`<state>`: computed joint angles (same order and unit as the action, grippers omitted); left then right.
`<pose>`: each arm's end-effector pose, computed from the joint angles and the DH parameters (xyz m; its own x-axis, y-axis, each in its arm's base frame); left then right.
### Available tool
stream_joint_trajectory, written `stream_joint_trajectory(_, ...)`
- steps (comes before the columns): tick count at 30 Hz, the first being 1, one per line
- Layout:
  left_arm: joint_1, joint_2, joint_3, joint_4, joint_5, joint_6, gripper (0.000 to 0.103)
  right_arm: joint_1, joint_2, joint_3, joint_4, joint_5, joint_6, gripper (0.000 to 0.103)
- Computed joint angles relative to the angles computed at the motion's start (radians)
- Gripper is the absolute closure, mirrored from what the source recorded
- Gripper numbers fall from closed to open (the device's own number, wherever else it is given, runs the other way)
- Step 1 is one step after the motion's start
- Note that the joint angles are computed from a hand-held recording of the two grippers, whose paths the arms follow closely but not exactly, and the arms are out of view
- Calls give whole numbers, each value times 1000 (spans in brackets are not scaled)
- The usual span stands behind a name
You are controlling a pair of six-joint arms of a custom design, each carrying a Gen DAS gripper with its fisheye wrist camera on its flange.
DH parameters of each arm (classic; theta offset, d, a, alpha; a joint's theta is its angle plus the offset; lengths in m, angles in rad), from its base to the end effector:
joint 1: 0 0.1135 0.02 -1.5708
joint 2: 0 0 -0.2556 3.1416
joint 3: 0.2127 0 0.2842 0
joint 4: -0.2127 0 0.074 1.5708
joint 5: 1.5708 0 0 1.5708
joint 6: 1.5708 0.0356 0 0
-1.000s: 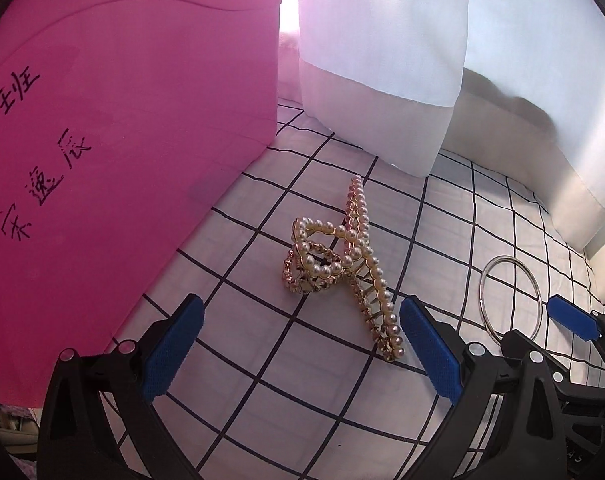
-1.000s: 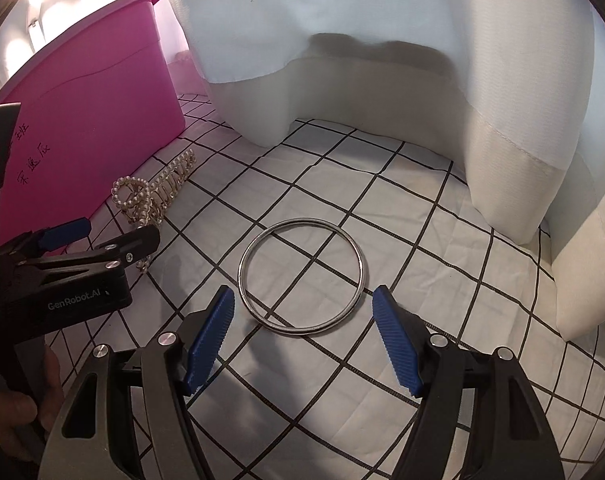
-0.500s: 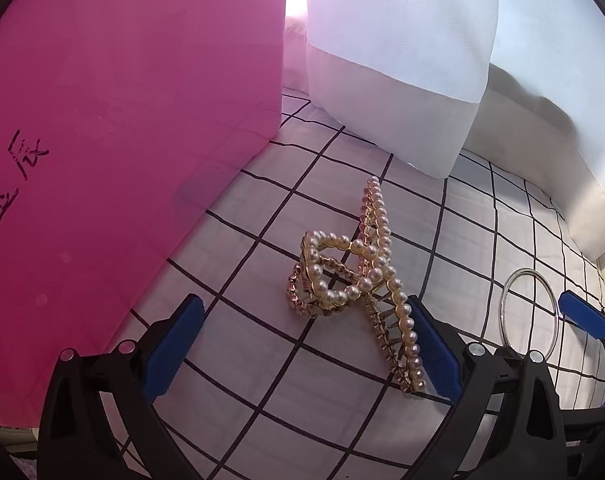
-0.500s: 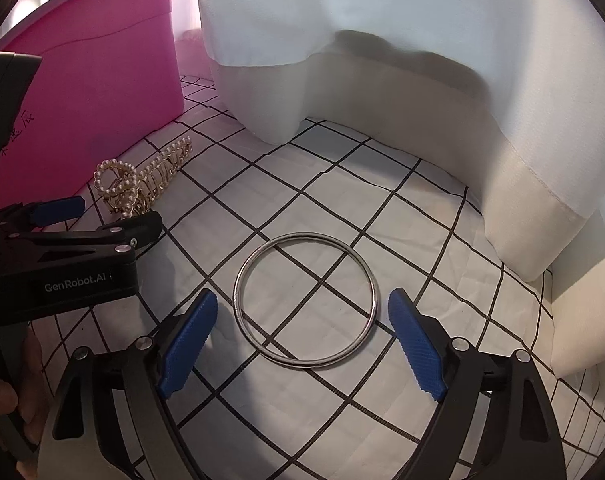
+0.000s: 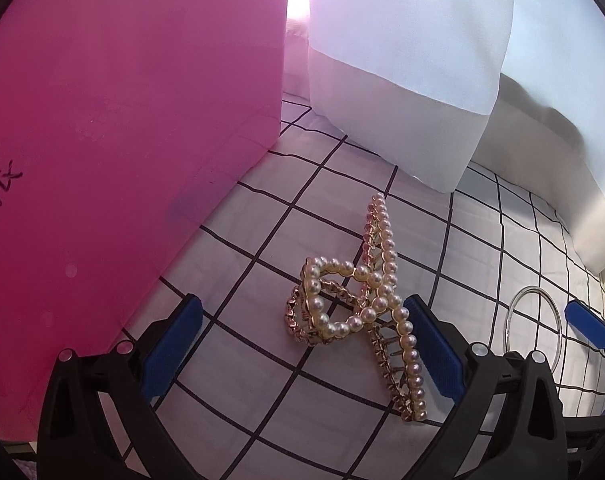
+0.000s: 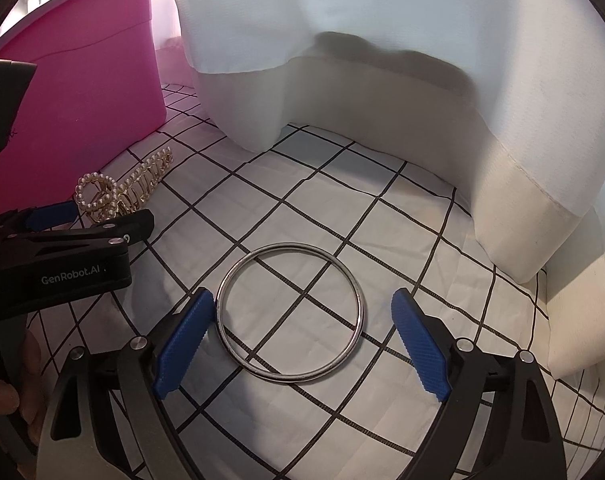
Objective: Organize jewelry
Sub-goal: 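Grasp the pearl hair clip with left tool while right tool grasps the silver ring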
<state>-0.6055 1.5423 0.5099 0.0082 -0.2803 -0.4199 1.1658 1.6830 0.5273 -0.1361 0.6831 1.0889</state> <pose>0.2218 -0.1415 0.0688 -0.8162 0.0885 -0.5710 0.1051 0.9944 0.0039 0.1166 0.2150 0.0398 -0.7465 0.0029 -0.6653 0.0370 0.9986 -0.0372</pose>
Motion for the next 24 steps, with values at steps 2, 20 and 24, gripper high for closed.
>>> stream_joint_trajectory(2, 7, 2, 0, 5, 5, 8, 5, 13, 1, -4, -4, 9, 20, 18)
stream_joint_trajectory(20, -33, -195, -146, 24, 24, 22, 60, 136, -67, -73, -47, 62, 188, 32)
stream_joint_trajectory(24, -60, -250, -182, 10, 13, 15, 60, 185, -108, -104, -80, 73, 266, 32)
